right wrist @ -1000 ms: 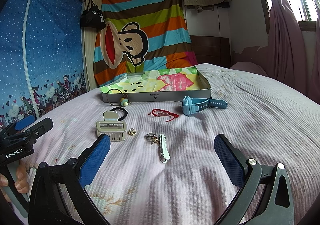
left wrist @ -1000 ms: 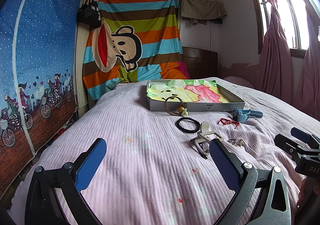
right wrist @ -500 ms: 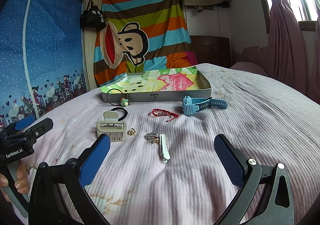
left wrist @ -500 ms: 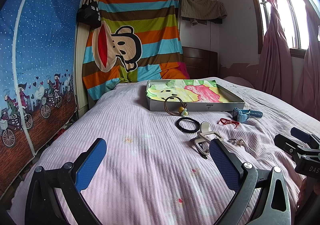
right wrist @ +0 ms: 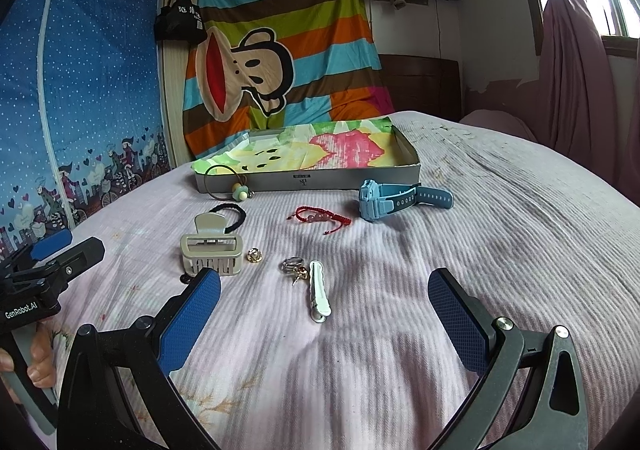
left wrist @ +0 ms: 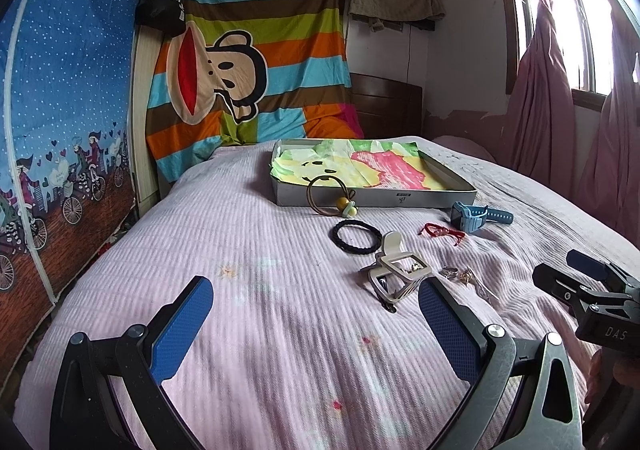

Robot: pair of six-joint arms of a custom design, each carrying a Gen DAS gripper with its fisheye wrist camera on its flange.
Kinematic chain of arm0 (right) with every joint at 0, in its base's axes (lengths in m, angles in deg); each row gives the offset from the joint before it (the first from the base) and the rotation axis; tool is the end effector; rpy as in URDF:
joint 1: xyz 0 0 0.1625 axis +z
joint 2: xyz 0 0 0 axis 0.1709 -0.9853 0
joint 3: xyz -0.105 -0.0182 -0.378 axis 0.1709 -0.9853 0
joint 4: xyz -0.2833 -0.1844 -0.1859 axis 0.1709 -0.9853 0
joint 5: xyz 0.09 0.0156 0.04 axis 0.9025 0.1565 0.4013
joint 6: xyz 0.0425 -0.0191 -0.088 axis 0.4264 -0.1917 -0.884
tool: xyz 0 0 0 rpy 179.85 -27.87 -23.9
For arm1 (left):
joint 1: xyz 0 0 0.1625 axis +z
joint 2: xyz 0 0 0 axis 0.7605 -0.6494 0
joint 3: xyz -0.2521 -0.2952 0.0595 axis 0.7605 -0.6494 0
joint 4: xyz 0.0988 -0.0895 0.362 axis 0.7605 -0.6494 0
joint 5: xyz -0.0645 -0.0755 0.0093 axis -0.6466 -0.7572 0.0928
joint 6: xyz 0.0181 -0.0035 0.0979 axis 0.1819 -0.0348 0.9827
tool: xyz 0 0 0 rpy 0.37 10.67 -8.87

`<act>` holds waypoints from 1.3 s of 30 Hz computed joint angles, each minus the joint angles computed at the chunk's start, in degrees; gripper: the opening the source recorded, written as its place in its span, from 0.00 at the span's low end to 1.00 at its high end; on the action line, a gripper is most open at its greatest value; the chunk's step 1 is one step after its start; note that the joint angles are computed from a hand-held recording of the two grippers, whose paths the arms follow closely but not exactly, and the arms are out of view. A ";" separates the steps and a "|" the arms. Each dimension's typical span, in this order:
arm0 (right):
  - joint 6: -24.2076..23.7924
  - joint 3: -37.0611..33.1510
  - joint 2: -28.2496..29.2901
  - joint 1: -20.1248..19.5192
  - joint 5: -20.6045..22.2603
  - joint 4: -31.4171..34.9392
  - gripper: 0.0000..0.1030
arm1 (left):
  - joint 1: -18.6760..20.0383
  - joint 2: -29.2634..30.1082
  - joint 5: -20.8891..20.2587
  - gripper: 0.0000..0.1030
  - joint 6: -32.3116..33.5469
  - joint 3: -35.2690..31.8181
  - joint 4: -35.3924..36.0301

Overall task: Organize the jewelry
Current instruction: 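Grasp the beige claw clip with the left tool while the right tool grasps the white snap clip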

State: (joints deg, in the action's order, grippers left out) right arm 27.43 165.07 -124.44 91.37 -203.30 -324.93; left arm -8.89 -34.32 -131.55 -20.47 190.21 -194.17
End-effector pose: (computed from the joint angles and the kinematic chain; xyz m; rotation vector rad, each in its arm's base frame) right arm 0.1592 -0.4367 0.2066 0.1724 -1.9302 1.4341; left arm -0.2950 -0.5114 0.1114 0.9495 2.3075 -1.2199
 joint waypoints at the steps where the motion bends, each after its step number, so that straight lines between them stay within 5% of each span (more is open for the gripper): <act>1: 0.50 0.24 -0.60 -0.32 0.55 0.93 0.99 | 0.31 -0.12 -0.75 1.00 -0.60 -0.48 1.23; 5: 2.19 0.26 -2.53 -1.60 1.53 4.42 0.97 | 1.37 -0.27 -3.93 1.00 -3.07 -3.54 7.86; 9: 4.52 0.03 -3.73 -2.92 3.16 9.12 0.74 | 2.34 0.29 -7.52 0.99 -5.40 -7.12 14.91; 17: 6.85 -2.38 -4.00 -4.69 3.98 20.55 0.48 | 4.67 2.29 -13.90 0.73 -9.41 -13.51 27.09; 22: 10.41 -4.09 -4.28 -5.82 3.68 28.29 0.35 | 6.22 3.19 -18.06 0.46 -11.72 -16.82 34.01; 27: 12.03 -4.54 -4.03 -6.43 3.94 30.71 0.33 | 7.10 3.71 -21.07 0.36 -13.41 -18.49 36.90; 39: 13.77 -5.44 -3.82 -6.52 3.87 34.01 0.33 | 7.61 5.08 -22.31 0.38 -15.19 -21.75 42.74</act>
State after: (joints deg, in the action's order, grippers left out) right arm 41.20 159.63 -128.26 84.85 -199.43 -290.91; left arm -1.27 -29.24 -153.86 -35.66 168.45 -151.43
